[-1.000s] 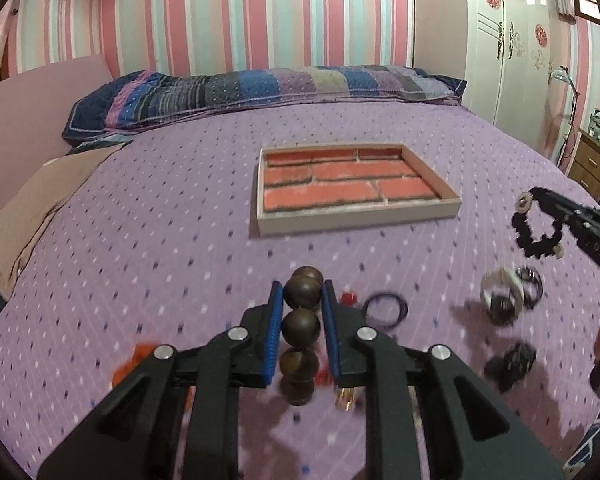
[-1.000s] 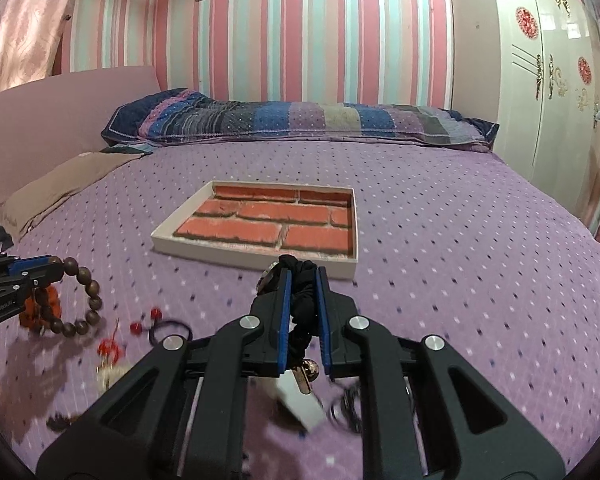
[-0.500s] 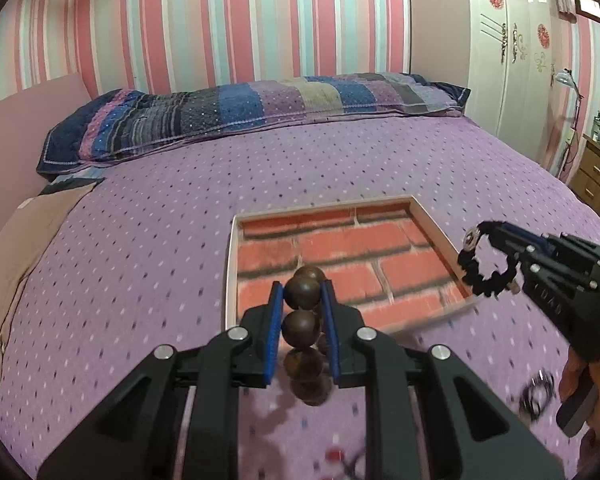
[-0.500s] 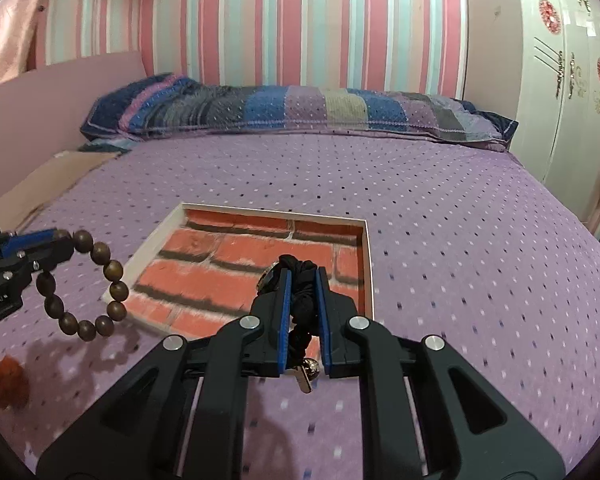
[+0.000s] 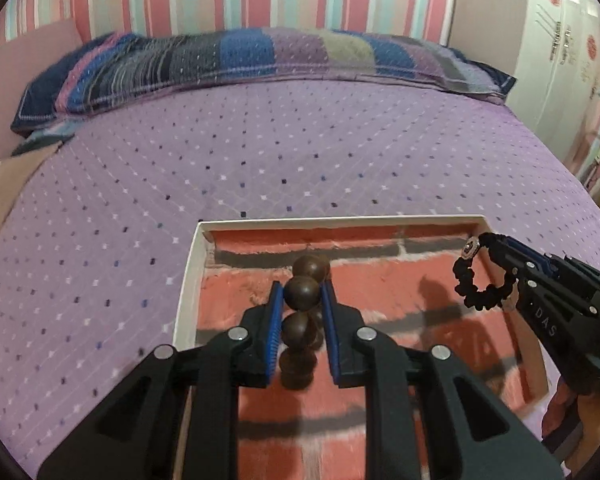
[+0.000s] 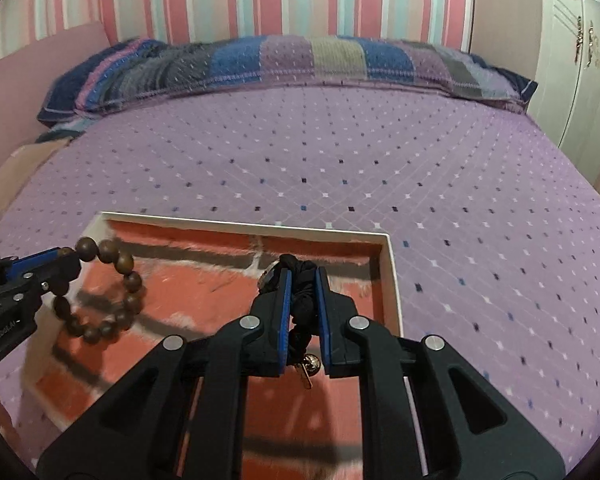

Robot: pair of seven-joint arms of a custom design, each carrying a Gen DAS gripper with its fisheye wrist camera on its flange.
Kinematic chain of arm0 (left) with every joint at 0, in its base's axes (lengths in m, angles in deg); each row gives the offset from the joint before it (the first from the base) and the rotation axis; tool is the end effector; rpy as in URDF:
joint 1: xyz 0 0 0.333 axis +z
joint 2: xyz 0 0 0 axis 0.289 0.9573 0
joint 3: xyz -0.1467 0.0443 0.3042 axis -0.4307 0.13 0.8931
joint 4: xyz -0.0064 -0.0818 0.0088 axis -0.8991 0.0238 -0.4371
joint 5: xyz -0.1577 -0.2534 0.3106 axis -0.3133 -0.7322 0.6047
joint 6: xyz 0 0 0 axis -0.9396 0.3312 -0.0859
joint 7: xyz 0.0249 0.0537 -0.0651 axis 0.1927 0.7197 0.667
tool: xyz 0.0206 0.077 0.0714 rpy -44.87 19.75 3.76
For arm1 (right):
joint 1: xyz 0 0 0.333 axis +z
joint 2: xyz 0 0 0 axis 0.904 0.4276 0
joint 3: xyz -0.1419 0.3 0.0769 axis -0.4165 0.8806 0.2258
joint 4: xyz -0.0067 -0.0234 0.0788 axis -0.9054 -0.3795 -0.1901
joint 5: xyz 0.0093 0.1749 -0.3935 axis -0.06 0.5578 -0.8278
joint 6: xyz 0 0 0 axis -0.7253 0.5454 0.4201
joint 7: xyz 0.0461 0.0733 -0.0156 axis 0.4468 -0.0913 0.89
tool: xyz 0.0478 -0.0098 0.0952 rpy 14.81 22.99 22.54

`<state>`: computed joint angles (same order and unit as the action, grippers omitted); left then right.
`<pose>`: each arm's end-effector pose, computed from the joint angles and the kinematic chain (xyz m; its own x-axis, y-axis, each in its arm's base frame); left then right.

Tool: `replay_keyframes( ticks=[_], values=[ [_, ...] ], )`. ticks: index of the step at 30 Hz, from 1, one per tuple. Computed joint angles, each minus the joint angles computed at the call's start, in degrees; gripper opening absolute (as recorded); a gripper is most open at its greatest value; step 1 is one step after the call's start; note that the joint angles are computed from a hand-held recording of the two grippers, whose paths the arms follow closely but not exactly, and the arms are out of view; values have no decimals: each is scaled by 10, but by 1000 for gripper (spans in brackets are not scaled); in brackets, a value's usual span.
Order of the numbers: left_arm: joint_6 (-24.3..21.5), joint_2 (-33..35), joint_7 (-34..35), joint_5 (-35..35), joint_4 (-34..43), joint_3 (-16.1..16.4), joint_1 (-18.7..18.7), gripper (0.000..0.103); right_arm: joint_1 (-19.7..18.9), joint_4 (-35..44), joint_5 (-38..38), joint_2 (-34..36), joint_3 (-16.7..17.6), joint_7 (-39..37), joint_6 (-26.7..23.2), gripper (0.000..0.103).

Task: Organize jewelry
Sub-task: 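Carry both bracelets into the brick tray and open both tools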

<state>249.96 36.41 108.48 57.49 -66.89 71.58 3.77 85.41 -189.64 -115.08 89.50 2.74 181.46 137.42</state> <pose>0.6004 -0.2269 0.4059 -0.1495 -0.9879 0.0407 -0.7521 0.0869 -0.6532 0.6202 0.1937 0.3902 0.0429 -0.9990 -0.0106 -0.7148 -0.0233 -0.6990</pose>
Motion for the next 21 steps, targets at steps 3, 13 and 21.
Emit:
replay_keyframes(
  ticks=[3, 13, 21],
  values=[
    [-17, 35, -4, 10, 38, 9, -6, 20, -22, 37, 72, 38, 25, -63, -25, 13],
    [-84, 109, 34, -19, 121, 24, -9, 20, -22, 103, 201, 86, 31, -177, -127, 13],
    [-90, 103, -1, 22, 112, 46, -26, 22, -28, 120, 245, 98, 39, -214, -158, 21]
  ],
)
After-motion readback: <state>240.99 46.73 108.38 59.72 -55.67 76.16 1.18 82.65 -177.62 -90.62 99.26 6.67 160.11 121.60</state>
